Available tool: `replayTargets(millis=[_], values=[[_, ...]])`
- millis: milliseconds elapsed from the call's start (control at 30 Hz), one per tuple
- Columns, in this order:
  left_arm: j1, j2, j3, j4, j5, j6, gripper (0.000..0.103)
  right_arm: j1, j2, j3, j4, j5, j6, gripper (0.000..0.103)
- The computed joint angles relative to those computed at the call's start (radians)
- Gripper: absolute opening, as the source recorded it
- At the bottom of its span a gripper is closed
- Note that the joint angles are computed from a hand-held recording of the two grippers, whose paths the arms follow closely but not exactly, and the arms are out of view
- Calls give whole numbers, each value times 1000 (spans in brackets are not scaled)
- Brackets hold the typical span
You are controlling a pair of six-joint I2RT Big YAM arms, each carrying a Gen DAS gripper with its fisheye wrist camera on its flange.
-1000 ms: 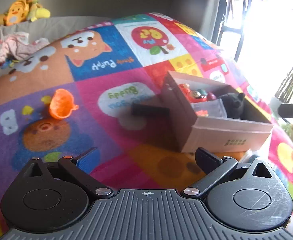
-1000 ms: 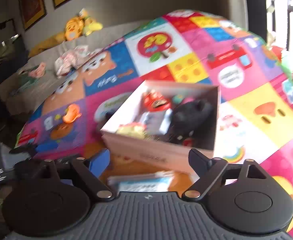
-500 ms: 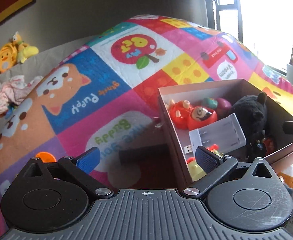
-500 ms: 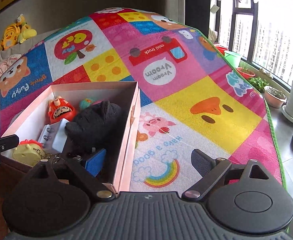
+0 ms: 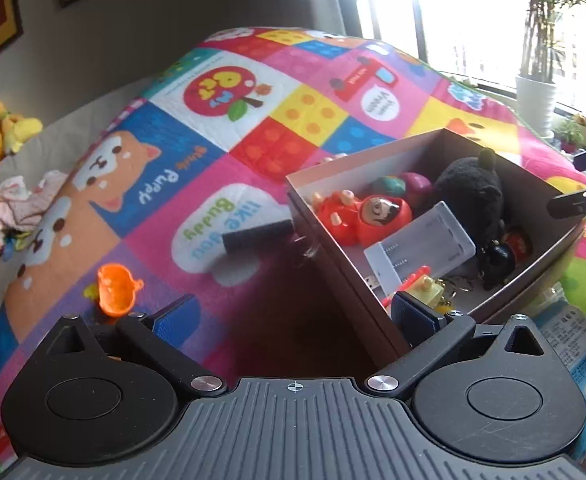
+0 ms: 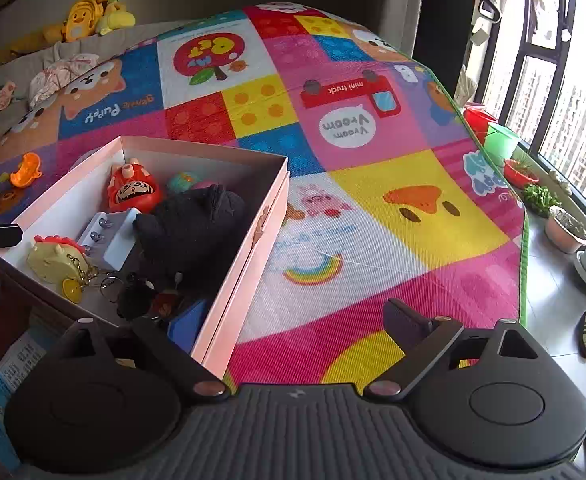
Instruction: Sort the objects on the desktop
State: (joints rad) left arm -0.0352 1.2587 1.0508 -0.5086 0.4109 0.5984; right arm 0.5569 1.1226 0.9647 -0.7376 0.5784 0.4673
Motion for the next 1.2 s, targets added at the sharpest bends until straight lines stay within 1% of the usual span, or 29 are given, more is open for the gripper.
replayTargets(millis=[67,133,200,267,300,333,400,433,500,533,600,633,667,700,767,833,867,900,933,967,1000,1033,1100,1200], values=[[16,-33,-27,-17,27,12,103,31,-30,-16,-29,7,26,93],[24,-43,-33,-29,41,-1,103,44,-47,-17,-51,-7,49,93],[37,-28,-13,-60,78,-27,103,36,-58,-10,-25,-28,43,93],[52,-9,12,-80,118,-84,103,4,-56,20,22,-68,37,93],[61,-3,19,-71,134,-119,103,-18,-49,40,47,-93,43,93],[68,1,21,-48,144,-153,103,-52,-28,76,65,-144,55,94],[81,1,6,35,130,-231,103,-120,42,168,65,-273,88,94],[87,2,-4,81,112,-269,103,-145,91,222,54,-320,105,94],[101,17,-20,159,69,-350,103,-176,211,351,7,-384,101,94],[107,31,-19,173,46,-386,103,-184,271,416,-27,-397,100,94],[119,67,-6,169,29,-433,103,-201,418,576,-126,-441,113,90],[126,88,2,160,27,-451,103,-208,494,658,-172,-458,116,78],[131,102,5,159,26,-467,103,-211,559,731,-215,-461,117,70],[138,115,6,163,31,-482,103,-212,623,804,-258,-449,120,68],[150,128,-2,174,48,-503,103,-213,735,932,-333,-405,132,68],[160,137,-6,170,74,-505,103,-210,837,1057,-411,-346,134,68],[165,141,-3,162,93,-509,103,-208,876,1105,-441,-316,130,68],[171,142,-3,170,111,-515,103,-206,904,1141,-465,-294,124,67],[171,140,-9,177,115,-522,103,-205,926,1167,-484,-279,117,61],[172,144,-5,170,122,-519,103,-206,948,1198,-509,-280,109,49],[173,147,-3,166,131,-516,103,-207,957,1211,-524,-288,106,43],[173,147,-2,167,134,-516,103,-205,951,1200,-520,-289,104,42],[172,146,-4,170,136,-517,103,-197,901,1130,-469,-286,92,41],[171,147,-5,170,131,-518,103,-182,747,946,-326,-305,73,41]])
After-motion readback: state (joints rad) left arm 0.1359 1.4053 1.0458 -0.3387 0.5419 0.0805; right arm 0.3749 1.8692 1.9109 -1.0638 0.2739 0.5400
